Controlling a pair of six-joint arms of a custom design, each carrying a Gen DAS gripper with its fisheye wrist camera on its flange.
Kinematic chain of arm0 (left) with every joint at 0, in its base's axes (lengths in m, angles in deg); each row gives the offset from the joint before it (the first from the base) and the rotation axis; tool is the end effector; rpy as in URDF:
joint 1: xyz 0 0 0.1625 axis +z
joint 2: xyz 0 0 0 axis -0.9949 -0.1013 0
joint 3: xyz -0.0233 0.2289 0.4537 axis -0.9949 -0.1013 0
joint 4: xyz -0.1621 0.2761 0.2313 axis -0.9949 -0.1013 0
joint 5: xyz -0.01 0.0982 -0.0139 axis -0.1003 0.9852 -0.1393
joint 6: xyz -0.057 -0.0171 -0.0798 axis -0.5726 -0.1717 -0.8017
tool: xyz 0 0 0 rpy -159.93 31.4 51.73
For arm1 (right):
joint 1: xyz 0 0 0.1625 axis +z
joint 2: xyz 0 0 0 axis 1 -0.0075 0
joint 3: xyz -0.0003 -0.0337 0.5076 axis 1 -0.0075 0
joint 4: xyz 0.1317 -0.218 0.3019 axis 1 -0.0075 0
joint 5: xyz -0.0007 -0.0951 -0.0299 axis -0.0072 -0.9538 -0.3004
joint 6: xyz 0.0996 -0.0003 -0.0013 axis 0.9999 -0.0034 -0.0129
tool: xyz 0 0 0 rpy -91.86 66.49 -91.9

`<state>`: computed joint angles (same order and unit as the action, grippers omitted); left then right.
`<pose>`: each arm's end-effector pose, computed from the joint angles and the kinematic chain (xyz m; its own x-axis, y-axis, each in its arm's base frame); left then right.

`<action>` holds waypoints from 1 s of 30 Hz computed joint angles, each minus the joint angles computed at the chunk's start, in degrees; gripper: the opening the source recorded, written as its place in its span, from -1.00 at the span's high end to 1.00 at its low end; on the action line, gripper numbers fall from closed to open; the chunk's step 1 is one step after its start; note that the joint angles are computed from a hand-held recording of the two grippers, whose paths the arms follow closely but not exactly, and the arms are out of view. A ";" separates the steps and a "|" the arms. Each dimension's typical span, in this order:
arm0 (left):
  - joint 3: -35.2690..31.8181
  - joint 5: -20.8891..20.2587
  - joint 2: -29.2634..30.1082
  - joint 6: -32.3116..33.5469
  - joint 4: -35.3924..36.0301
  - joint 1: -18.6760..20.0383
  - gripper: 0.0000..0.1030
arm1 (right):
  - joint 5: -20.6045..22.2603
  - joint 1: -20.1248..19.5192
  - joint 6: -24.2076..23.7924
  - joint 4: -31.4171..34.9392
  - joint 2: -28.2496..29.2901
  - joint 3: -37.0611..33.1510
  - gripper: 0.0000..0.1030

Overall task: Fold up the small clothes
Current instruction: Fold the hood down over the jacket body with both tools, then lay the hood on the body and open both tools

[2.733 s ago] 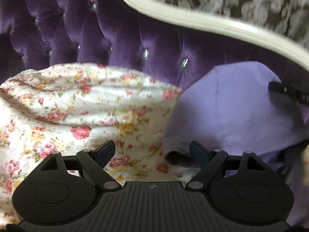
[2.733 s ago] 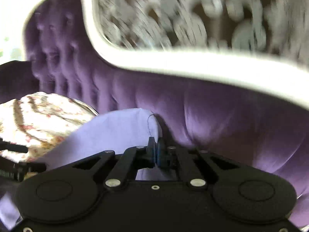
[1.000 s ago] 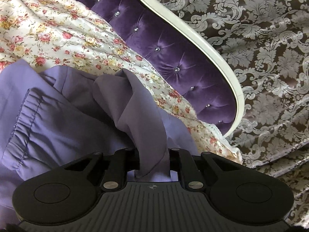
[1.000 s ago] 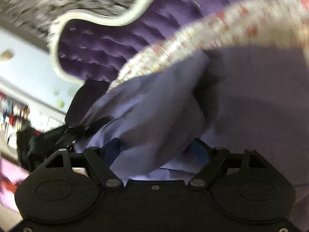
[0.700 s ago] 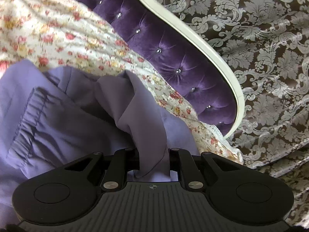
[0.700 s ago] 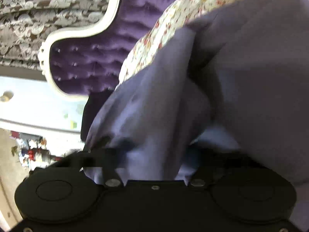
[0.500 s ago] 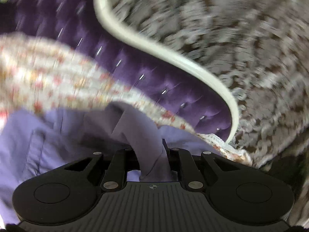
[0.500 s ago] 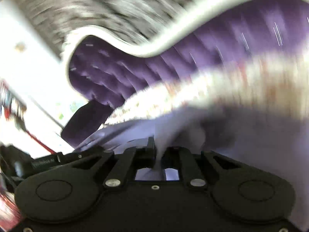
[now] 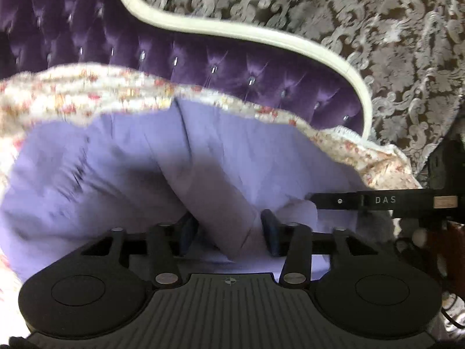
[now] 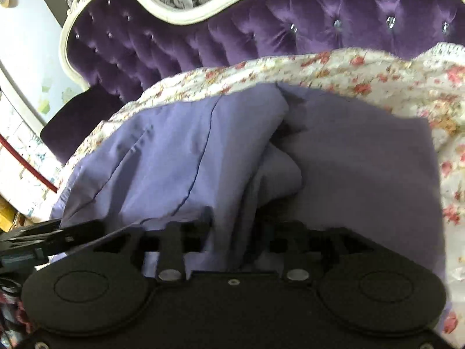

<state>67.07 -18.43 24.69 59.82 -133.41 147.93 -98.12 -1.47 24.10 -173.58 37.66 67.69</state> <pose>-0.1882 -0.7506 0.1567 -0.7808 0.4788 -0.4015 0.6238 0.6344 -0.4565 0.0943 -0.7132 0.2695 -0.9472 -0.0377 0.3185 -0.2655 0.6495 -0.7125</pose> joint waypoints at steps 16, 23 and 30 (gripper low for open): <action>-11.96 2.26 4.73 -3.89 9.57 0.64 0.52 | -3.06 1.27 4.77 0.62 2.12 -5.31 0.23; -10.33 -16.29 2.96 -11.08 2.78 5.49 0.85 | 3.53 0.93 -4.43 -9.83 1.73 -2.82 0.70; -7.47 -8.80 2.04 -13.94 6.48 6.47 0.84 | -2.41 -0.48 -0.26 -2.10 2.26 -3.57 0.64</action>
